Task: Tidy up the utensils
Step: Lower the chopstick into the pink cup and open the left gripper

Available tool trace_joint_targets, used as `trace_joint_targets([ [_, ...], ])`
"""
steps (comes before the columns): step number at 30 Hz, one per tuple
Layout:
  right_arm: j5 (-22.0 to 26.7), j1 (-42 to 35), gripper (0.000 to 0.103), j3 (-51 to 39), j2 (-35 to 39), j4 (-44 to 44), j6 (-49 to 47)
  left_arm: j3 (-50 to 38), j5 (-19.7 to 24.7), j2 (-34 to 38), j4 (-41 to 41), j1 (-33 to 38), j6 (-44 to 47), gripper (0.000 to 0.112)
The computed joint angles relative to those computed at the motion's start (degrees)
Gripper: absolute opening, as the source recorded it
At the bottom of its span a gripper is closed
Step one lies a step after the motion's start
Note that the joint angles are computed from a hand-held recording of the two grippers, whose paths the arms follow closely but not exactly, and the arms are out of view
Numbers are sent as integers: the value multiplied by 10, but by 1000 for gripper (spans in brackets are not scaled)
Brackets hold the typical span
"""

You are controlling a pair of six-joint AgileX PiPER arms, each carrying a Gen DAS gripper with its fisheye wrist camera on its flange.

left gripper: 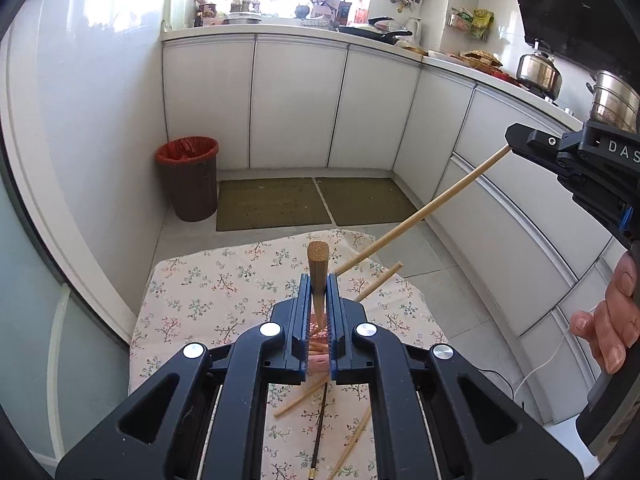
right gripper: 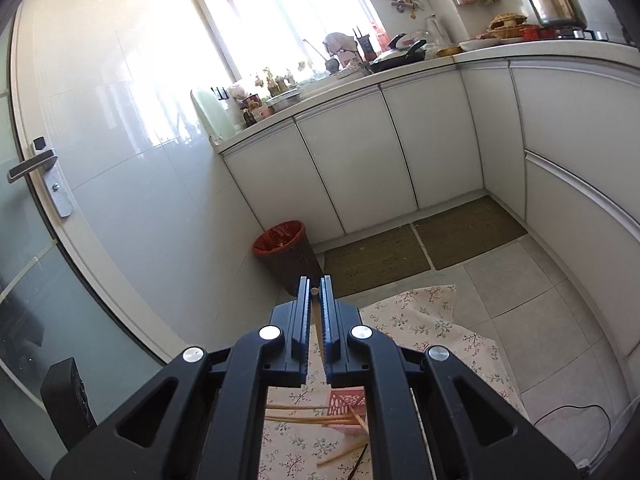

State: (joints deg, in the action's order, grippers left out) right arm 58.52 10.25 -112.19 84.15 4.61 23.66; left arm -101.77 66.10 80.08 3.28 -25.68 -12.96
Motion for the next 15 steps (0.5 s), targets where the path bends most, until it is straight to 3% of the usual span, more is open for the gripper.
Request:
trace_joint_targets([
  [5, -39, -18, 5, 63, 15, 23, -5, 36, -32, 35, -17, 12, 6, 8],
  [8, -52, -27, 5, 87, 19, 40, -16, 46, -21, 60, -18, 15, -8, 11],
  [12, -67, -19, 5, 103, 26, 30, -19, 97, -81, 17, -45, 47, -37, 13],
  [15, -78, -12, 6, 113, 31, 18, -17, 78, -85, 6, -28, 44, -52, 18],
])
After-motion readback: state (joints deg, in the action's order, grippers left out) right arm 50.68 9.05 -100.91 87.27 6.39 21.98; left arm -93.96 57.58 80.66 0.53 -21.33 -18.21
